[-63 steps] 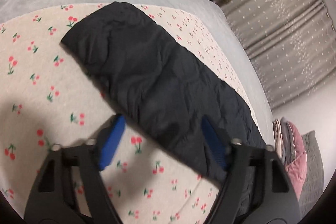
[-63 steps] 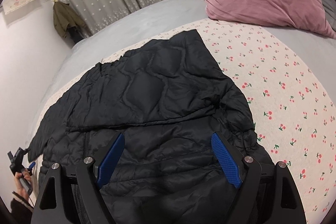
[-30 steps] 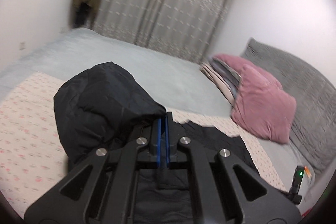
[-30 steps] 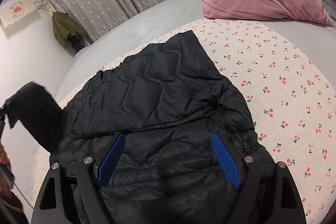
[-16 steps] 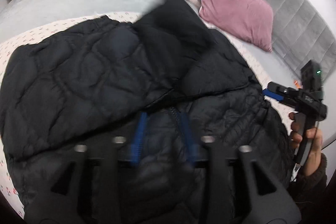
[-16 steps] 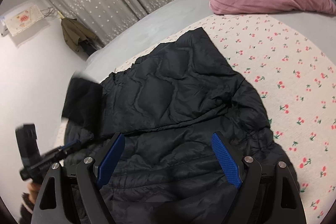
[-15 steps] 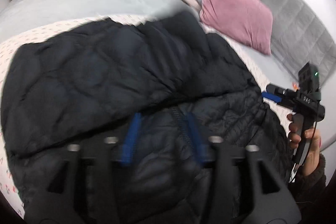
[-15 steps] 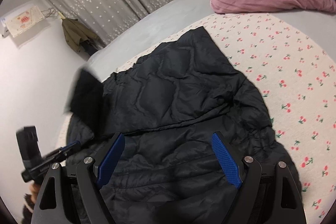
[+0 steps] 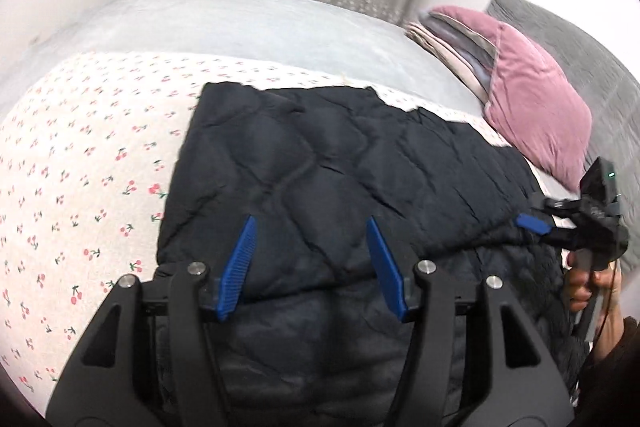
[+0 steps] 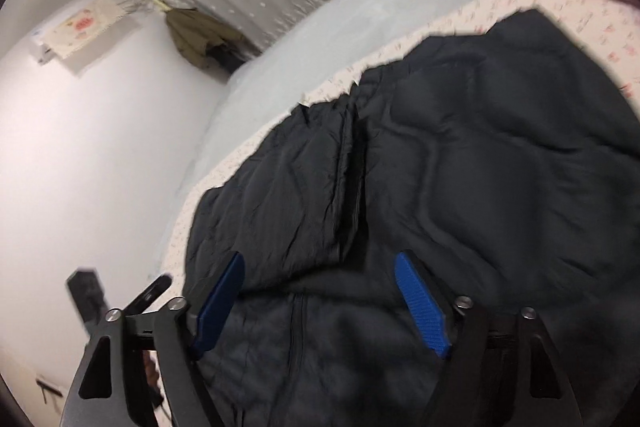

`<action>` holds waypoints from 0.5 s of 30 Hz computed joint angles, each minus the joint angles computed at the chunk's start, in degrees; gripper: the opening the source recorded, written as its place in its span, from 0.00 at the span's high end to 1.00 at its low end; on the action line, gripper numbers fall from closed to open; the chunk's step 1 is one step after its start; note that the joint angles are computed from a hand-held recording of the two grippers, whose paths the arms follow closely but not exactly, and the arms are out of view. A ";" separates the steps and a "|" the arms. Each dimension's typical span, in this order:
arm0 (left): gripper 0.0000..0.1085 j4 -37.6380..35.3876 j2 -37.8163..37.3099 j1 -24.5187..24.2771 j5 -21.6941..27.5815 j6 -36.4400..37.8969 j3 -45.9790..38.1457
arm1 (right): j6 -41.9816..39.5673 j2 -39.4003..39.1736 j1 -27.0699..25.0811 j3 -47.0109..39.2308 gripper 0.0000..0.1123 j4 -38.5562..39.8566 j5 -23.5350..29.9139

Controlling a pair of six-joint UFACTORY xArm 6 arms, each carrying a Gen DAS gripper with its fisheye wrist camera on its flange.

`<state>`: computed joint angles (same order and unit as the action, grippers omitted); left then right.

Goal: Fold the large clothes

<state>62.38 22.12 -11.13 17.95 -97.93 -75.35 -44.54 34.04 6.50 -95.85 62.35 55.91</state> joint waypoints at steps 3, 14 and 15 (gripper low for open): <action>0.50 4.68 0.98 0.01 2.01 -5.74 -0.75 | 5.99 4.85 1.78 -5.29 0.74 -2.38 -0.30; 0.51 -3.00 4.94 -0.79 5.59 -3.27 -1.08 | 3.16 -2.82 3.91 7.68 0.93 -8.43 -10.37; 0.51 -3.51 4.55 -1.10 6.47 -3.06 -0.97 | 2.81 -2.55 3.76 7.43 0.92 -7.76 -10.01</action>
